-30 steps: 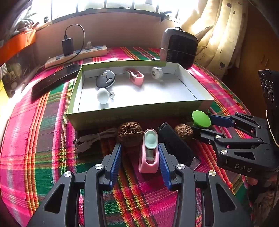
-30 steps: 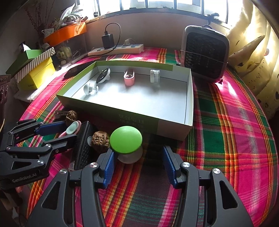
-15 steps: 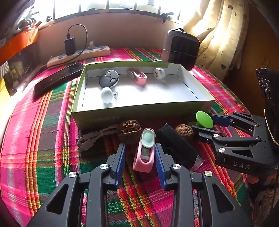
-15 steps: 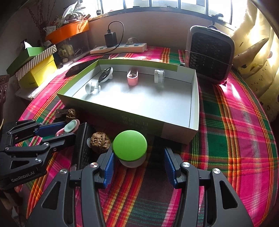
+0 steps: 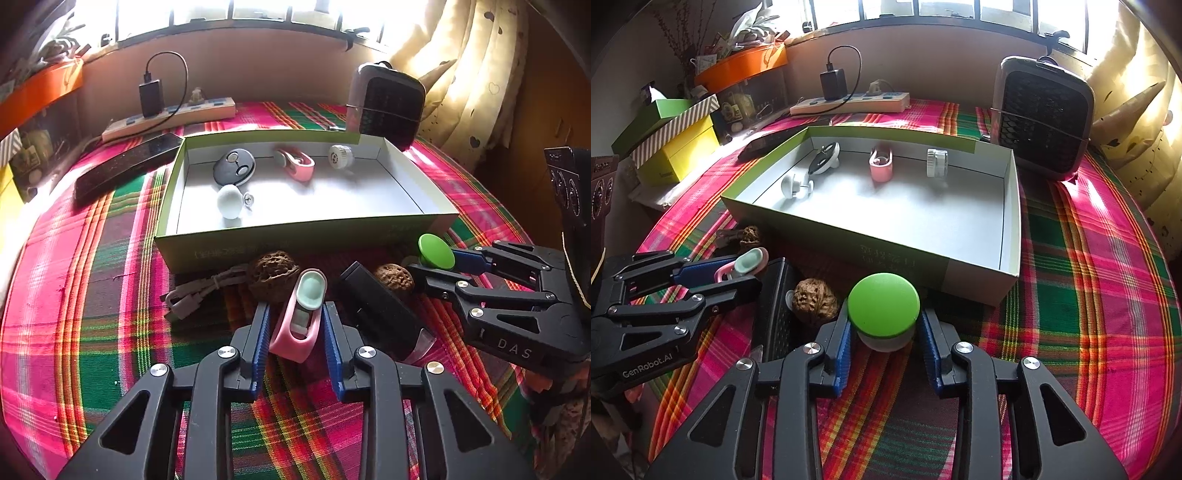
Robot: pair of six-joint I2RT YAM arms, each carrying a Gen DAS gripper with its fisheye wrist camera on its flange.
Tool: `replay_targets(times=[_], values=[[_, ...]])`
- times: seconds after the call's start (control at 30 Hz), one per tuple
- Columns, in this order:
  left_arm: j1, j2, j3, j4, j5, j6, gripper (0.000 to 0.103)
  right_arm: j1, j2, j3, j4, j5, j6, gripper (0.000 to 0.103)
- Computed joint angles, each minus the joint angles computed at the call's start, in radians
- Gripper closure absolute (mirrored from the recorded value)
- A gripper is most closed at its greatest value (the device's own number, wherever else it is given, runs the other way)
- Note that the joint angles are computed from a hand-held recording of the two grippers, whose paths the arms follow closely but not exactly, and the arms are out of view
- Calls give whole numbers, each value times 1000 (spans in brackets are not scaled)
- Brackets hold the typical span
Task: Organize objects
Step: 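Close the left gripper on the pink case while the right gripper grasps the green-lidded jar, then lift the pink case and green-lidded jar and carry both over the box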
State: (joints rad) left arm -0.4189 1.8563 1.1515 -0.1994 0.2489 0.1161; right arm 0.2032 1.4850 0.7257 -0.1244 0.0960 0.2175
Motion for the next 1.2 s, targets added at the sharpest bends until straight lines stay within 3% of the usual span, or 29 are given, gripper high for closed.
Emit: replay_targets(times=[0.47,0.5,0.57,1.2], values=[[9,-29,-42,11,20,2,83,-3,-13,-10,1,3,11,70],[9,-35,-51,14,20,1,83,-4,-18,-14,5,3,11,71],[10,-42,-61,16,20,2,83,0,-39,-28,17,15,11,85],[15,-45,-70,23,22,-12,84,-8,-51,-42,24,10,20,85]])
